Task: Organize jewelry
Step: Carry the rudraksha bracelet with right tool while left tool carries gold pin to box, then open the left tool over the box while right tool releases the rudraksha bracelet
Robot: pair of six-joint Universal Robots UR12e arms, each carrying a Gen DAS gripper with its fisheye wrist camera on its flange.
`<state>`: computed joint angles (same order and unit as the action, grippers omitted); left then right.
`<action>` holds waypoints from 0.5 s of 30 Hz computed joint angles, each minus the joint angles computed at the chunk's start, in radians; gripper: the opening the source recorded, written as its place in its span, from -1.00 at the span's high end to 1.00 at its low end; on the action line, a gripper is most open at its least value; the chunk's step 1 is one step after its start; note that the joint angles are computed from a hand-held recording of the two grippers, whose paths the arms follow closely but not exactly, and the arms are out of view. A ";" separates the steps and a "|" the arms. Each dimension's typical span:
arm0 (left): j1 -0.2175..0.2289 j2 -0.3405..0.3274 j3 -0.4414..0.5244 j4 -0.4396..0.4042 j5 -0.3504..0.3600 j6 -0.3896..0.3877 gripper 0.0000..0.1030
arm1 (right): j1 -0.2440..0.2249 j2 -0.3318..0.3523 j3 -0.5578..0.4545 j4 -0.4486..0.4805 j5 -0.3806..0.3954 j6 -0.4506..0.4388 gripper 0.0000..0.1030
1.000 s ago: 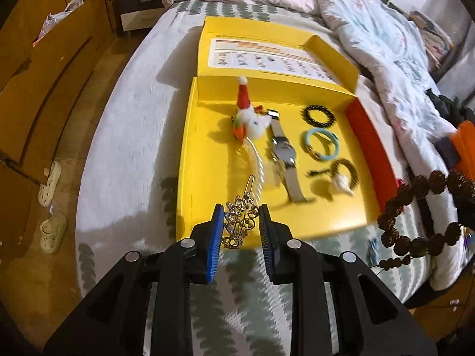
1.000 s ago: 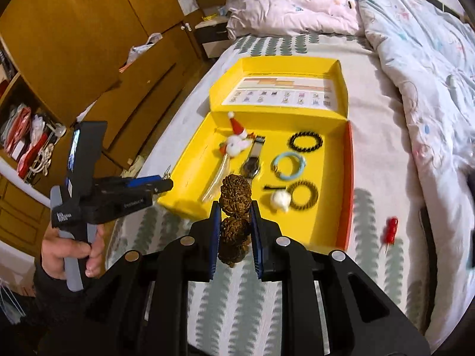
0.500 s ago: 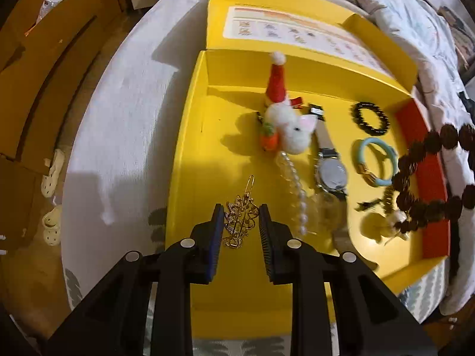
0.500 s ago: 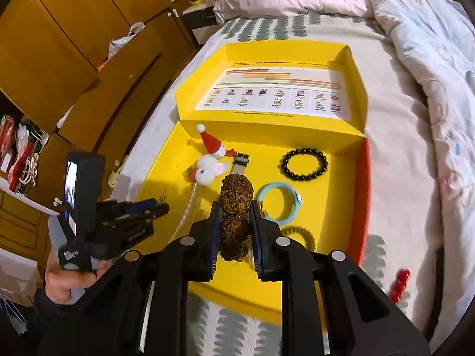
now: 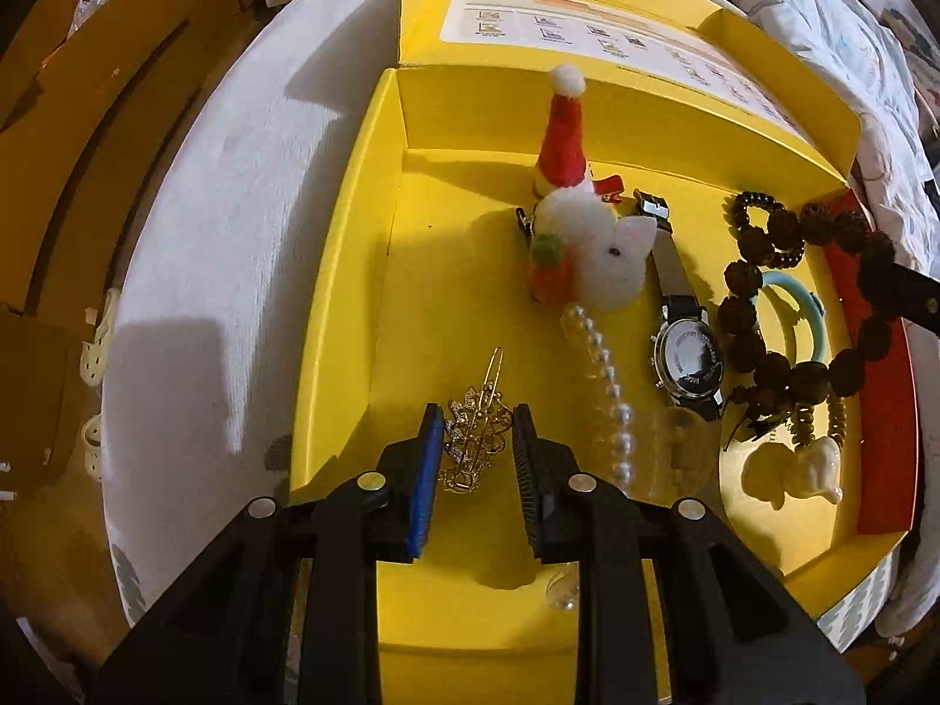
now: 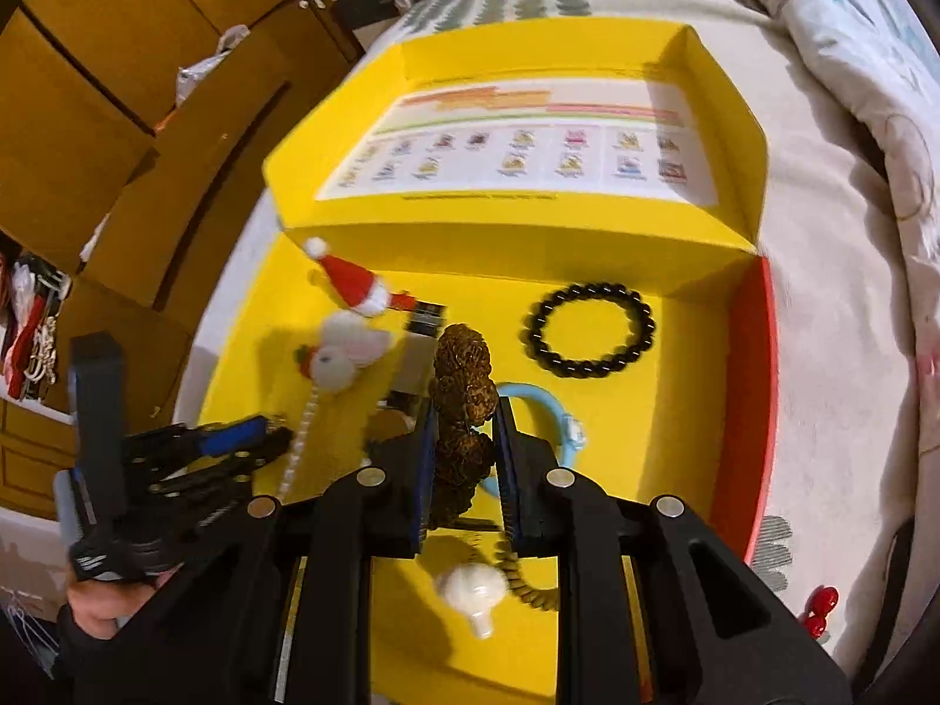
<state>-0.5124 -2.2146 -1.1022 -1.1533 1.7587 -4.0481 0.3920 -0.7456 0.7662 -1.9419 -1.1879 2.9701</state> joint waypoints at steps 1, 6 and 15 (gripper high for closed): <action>-0.001 0.001 -0.001 0.000 0.004 -0.001 0.52 | 0.001 0.001 0.002 -0.006 -0.018 0.002 0.62; -0.003 -0.007 0.008 -0.004 0.017 -0.005 0.50 | 0.006 0.008 0.003 -0.007 -0.069 -0.006 0.54; -0.008 0.012 -0.007 0.027 0.041 -0.043 0.29 | -0.001 -0.035 0.072 -0.093 -0.096 0.020 0.47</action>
<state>-0.5202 -2.2026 -1.1093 -1.1259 1.7995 -4.0910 0.3907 -0.7805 0.8381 -2.0354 -1.2843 2.9900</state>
